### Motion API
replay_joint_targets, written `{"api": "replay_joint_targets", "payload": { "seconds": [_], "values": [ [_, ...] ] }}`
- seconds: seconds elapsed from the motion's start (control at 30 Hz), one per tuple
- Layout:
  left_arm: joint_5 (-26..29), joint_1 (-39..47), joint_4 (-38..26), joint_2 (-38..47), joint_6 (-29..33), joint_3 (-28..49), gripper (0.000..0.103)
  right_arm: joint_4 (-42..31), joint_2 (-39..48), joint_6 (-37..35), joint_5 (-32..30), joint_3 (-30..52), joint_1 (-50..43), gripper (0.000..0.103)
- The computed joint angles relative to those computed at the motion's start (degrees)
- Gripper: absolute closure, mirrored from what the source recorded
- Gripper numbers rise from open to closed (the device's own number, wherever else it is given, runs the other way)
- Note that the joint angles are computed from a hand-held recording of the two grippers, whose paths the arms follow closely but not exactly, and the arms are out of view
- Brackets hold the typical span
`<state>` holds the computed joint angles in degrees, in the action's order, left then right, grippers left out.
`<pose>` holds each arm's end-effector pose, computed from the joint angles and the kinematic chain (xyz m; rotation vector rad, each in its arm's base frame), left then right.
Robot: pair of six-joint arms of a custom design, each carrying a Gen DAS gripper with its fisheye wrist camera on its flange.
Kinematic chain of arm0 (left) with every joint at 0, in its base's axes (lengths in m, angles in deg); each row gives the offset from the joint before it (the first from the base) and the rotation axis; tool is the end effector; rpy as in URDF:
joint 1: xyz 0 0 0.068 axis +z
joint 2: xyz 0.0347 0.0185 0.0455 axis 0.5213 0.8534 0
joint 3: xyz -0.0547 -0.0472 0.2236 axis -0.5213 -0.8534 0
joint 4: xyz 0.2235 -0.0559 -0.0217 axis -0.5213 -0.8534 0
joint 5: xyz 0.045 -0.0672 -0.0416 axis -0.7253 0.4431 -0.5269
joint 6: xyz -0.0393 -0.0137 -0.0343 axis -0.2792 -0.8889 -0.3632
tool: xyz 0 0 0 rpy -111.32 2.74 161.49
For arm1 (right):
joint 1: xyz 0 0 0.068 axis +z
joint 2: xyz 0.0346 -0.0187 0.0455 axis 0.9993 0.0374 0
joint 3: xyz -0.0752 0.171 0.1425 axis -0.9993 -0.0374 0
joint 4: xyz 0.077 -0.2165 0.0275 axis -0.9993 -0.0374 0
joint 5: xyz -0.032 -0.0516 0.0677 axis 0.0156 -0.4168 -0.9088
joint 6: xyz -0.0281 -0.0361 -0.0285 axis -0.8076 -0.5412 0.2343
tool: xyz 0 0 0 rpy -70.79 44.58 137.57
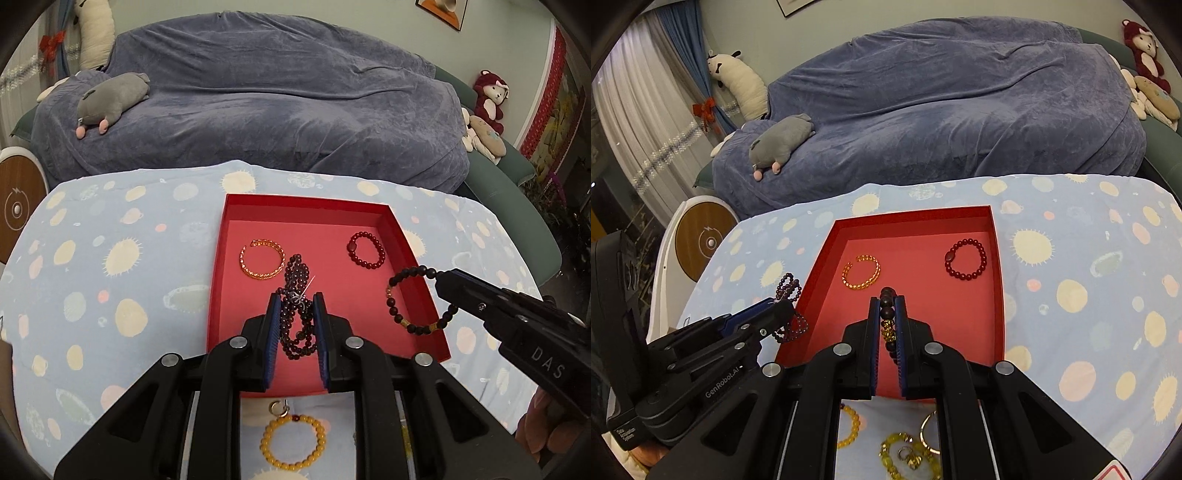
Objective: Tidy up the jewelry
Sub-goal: 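Lower both bracelets into the red box and open both grippers, then withdraw both grippers from the red box toward the remaining bracelets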
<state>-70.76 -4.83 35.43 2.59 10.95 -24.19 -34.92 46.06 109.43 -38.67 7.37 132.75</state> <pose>0.2164 -0.1539 0.1361 0.2880 2.4377 -0.3158 0.1925 0.1770 0.1404 0.1351 2.4056 0.3782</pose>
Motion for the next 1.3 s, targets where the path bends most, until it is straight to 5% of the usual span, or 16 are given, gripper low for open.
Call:
{"api": "replay_joint_targets", "payload": {
  "seconds": [0.23,0.53,0.7,0.83,1.3],
  "values": [
    [3.41,2.11,3.9,17.2,2.36,8.71,0.086,7.53,14.87,-3.97,-7.79,4.16,-8.67,0.095],
    [3.82,4.13,5.65,25.51,3.33,13.11,0.084,8.72,21.74,-7.58,-6.58,6.51,-12.69,0.095],
    [2.38,4.55,7.93,22.89,0.78,10.53,0.057,8.47,19.31,-7.27,-4.75,4.97,-12.61,0.087],
    [0.88,4.42,8.72,18.64,0.37,7.67,0.047,7.7,14.81,-6.17,-2.46,2.44,-11.31,0.073],
    [-3.0,0.84,4.75,-1.82,-2.14,-6.84,0.043,-1.53,-1.9,3.17,4.93,-6.34,-0.03,0.071]
  ]
}}
